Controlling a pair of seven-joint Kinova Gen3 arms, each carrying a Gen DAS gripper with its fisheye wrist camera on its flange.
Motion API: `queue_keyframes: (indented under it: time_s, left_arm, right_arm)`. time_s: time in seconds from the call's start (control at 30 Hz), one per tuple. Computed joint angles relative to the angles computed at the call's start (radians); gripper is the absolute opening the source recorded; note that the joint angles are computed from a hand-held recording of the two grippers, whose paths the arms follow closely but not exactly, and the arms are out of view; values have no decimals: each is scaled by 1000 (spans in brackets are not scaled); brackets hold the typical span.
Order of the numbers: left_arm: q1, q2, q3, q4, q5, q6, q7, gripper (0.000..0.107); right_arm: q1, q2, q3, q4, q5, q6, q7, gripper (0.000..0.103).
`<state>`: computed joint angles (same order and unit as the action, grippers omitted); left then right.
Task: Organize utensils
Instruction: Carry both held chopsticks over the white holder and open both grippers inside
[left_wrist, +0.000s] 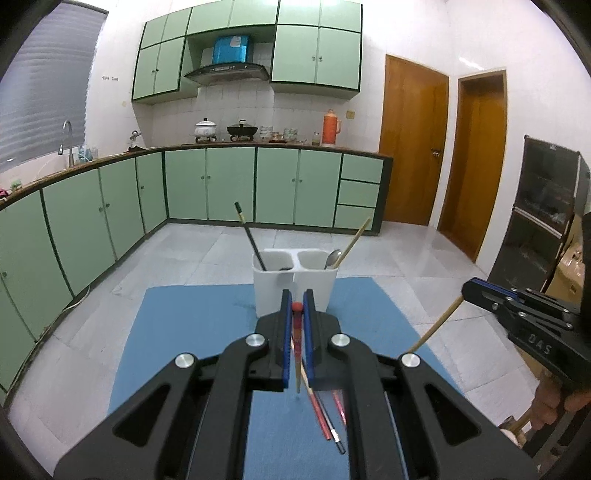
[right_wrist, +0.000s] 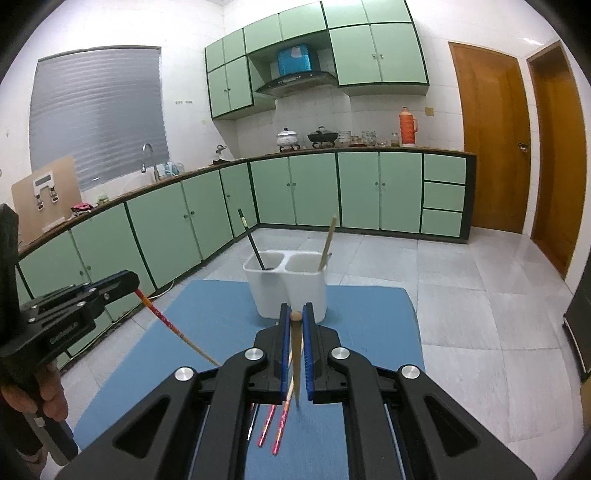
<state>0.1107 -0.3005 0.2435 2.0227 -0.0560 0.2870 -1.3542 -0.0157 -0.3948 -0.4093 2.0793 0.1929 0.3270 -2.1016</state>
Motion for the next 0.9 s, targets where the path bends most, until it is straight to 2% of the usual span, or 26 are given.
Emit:
queue_keyframes:
  time_s: [0.3, 0.43, 0.7, 0.8, 0.9]
  left_arm:
    - [72, 2, -82, -26, 51, 3, -67, 5]
    - [70, -4, -88, -28, 65, -12, -83, 5]
    - [30, 6, -74, -70, 62, -56, -88, 5]
    - [-34, 15, -25, -91, 37, -93, -62, 5]
    - [-63, 37, -6, -127, 26, -118, -46, 5]
  right_arm:
    - [-44, 17, 40, -31, -2, -1, 43, 7]
    - [-50, 20, 54, -44, -8, -11, 60, 7]
    - [-57, 51, 82, -119, -10, -45, 113, 6]
    - [-49, 78, 87, -164, -8, -63, 128, 6]
    - [-29, 119, 81, -223, 6, -84, 134, 7]
